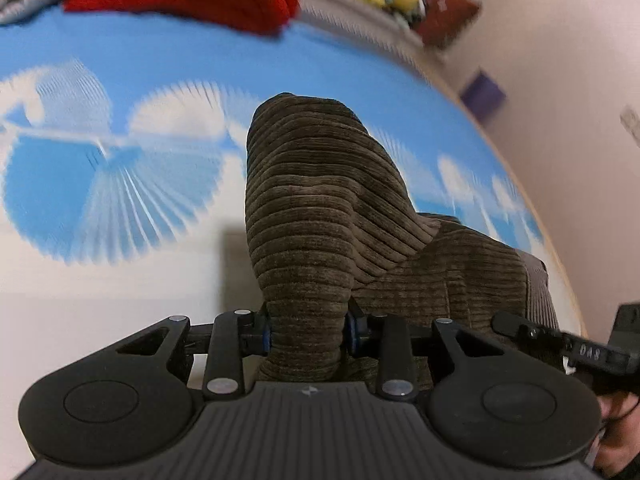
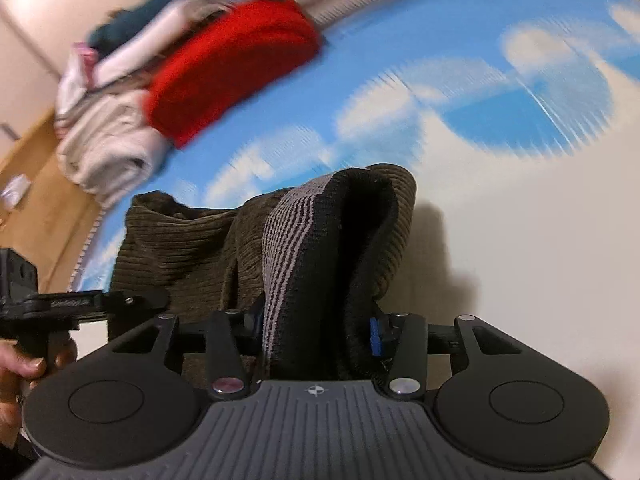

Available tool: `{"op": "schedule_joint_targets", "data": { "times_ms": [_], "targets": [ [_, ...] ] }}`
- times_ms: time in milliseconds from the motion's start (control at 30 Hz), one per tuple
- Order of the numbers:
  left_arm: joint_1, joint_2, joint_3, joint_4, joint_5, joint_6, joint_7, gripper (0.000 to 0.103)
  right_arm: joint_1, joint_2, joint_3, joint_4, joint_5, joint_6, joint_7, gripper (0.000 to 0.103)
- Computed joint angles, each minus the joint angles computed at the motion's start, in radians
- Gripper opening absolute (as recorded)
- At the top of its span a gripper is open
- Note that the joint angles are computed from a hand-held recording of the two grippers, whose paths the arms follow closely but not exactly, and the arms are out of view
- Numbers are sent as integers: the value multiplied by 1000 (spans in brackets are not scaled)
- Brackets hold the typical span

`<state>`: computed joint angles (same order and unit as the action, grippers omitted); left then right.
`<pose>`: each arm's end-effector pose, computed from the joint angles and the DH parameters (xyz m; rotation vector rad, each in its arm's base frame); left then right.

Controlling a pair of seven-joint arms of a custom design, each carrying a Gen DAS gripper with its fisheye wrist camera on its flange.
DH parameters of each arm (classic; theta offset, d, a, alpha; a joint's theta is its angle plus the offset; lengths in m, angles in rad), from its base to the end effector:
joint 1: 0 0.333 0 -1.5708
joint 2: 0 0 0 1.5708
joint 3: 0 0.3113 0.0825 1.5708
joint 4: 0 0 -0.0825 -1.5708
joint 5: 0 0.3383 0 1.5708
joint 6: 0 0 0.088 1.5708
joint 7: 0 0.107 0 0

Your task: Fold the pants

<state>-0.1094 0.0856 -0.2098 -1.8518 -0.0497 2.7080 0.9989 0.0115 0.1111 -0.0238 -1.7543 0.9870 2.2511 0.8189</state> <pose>0.5636 -0.1794 0.5774 -2.2002 1.6270 -1.0745 0.5898 0.0166 0.5598 -1.7351 1.3645 0.0206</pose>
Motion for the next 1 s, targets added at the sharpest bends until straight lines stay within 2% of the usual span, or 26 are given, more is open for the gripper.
{"op": "schedule_joint_targets", "data": {
  "times_ms": [167, 200, 233, 267, 300, 333, 400, 433, 500, 567, 600, 633, 667, 700, 733, 767, 833, 867, 933, 967, 1000],
  "targets": [
    [15, 6, 43, 1, 158, 124, -123, 37, 19, 130, 51, 184, 103, 53, -106, 47],
    [20, 14, 51, 3, 189, 142, -156, 46, 21, 163, 61, 229, 102, 58, -110, 48],
    [15, 25, 69, 17, 260, 128, -229, 55, 26, 195, 68, 271, 86, 65, -104, 51],
    [-3, 32, 100, 34, 390, 89, -359, 62, 38, 231, 71, 314, 46, 83, -73, 59],
    [-28, 38, 133, 60, 522, 21, -497, 62, 63, 268, 59, 353, -35, 121, -2, 65],
    [-24, 39, 131, 72, 583, -24, -565, 62, 99, 286, 40, 363, -129, 181, 80, 74],
    [3, 38, 109, 63, 560, -22, -568, 61, 153, 306, 3, 353, -274, 287, 208, 73],
    [16, 38, 96, 58, 530, -4, -543, 59, 159, 312, -1, 359, -313, 294, 242, 71],
    [40, 35, 66, 46, 459, 35, -425, 56, 113, 315, 48, 380, -289, 239, 211, 71],
    [54, 45, 37, 58, 378, 17, -282, 54, 80, 308, 90, 380, -266, 208, 125, 69],
    [59, 55, 19, 77, 317, -37, -201, 52, 82, 309, 90, 375, -287, 208, 95, 69],
    [57, 77, 6, 102, 277, -112, -148, 50, 104, 317, 63, 382, -344, 191, 114, 69],
    [52, 112, -3, 154, 236, -243, -92, 49, 133, 349, 24, 423, -468, 127, 203, 68],
    [32, 137, 6, 182, 235, -335, -67, 59, 149, 375, -6, 462, -547, 42, 273, 70],
    [26, 142, 4, 187, 258, -372, -74, 62, 134, 407, -6, 506, -557, -31, 325, 73],
    [13, 132, 16, 172, 290, -354, -113, 65, 117, 423, 3, 529, -535, -61, 371, 75],
    [-10, 117, 29, 182, 341, -358, -182, 64, 102, 419, 10, 537, -524, -69, 431, 76],
    [-29, 96, 37, 170, 403, -351, -225, 64, 104, 399, 14, 512, -535, -36, 421, 76],
    [-64, 52, 44, 145, 544, -344, -308, 72, 126, 314, 14, 397, -567, 77, 364, 76],
    [-74, 33, 40, 138, 587, -347, -329, 84, 137, 271, 10, 338, -588, 138, 341, 75],
    [-82, 19, 35, 142, 613, -363, -344, 89, 144, 236, 9, 296, -601, 182, 325, 75]
  ]
}}
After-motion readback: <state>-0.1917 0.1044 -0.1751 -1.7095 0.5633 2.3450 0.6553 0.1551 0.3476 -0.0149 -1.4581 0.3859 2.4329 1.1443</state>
